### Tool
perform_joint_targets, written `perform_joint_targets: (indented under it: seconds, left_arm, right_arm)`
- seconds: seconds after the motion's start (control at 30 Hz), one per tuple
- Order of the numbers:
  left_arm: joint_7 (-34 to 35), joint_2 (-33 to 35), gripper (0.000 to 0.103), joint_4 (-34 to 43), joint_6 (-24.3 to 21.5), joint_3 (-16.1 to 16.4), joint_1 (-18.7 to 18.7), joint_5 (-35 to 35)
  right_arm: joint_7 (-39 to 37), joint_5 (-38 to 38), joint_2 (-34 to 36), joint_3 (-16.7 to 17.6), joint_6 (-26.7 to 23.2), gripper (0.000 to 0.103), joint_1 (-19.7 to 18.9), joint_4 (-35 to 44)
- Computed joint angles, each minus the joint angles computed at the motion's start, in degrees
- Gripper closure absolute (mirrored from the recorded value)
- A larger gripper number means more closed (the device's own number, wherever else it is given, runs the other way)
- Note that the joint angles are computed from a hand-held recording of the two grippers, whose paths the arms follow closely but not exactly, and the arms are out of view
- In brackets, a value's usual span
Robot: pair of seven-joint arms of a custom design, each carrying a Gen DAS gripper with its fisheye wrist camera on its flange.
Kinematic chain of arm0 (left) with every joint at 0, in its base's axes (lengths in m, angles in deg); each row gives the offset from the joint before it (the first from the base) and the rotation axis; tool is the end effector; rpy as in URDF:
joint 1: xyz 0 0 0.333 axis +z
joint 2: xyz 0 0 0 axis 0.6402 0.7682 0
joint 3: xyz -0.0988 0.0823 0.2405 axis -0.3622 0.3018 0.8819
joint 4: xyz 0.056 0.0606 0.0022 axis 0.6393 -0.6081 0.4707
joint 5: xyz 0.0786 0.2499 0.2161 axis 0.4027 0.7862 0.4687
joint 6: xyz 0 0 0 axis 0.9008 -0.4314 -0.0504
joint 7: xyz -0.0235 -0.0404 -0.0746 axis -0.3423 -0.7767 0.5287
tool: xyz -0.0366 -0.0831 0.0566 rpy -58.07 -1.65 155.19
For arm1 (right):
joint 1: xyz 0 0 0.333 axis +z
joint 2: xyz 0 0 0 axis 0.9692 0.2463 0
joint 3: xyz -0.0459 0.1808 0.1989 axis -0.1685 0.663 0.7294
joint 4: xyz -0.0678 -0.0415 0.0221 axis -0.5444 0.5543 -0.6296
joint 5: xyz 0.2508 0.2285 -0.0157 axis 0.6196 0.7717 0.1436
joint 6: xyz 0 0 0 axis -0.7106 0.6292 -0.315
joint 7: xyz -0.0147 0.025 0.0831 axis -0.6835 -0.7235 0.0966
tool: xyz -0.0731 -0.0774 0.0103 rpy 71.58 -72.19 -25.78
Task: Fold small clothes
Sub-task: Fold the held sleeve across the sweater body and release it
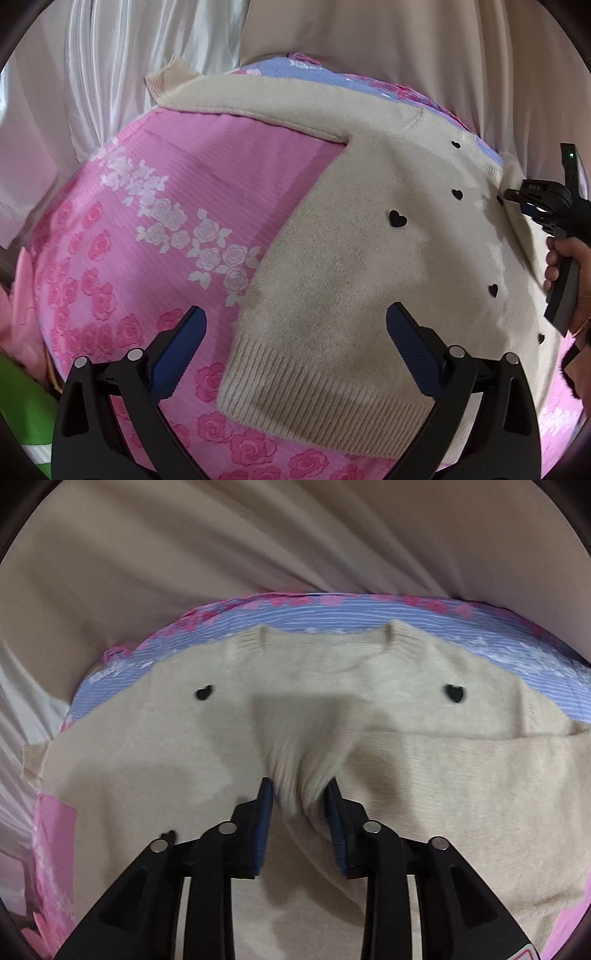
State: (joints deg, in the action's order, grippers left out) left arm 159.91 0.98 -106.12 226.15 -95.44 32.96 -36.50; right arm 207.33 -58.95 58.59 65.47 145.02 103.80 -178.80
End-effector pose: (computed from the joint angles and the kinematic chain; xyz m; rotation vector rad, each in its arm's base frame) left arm 0.3444 -0.0912 0.3647 -2.0538 1.9169 -0.5596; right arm 0.4892 0.2762 0.3316 -1.4812 2.2039 -0.3987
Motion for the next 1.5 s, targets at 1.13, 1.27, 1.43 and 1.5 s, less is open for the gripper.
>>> perform_joint_targets:
  seconds: [1.13,1.27,1.43,1.5]
  left_arm:
    - [29.6,28.7,0.007,30.3,-2.2,11.1,3.1,-43.1]
    - [31.3,39.5,0.007,42.6,-3.5,9.7,8.7,-49.0]
    - [17.8,54.5,0.008,59.5,-2.8,11.4,11.2,-42.4]
    - [12.3,58.9,0.008,64.1,-0.9,12.7,10.8,-39.2]
  right_arm:
    - [-11.9,9.2,7.8,-1.4,-4.6,0.086,4.8,11.9]
    - [3.2,-4.0,-3.3,-4.3,-1.6,0.067,9.4,-0.3]
    - [2.5,-5.7,-14.5,2.2,-10.5,0.063,10.0,-10.6]
    - [2.3,-2.5,-17.8,4.6,-13.3,0.057,9.6,-13.8]
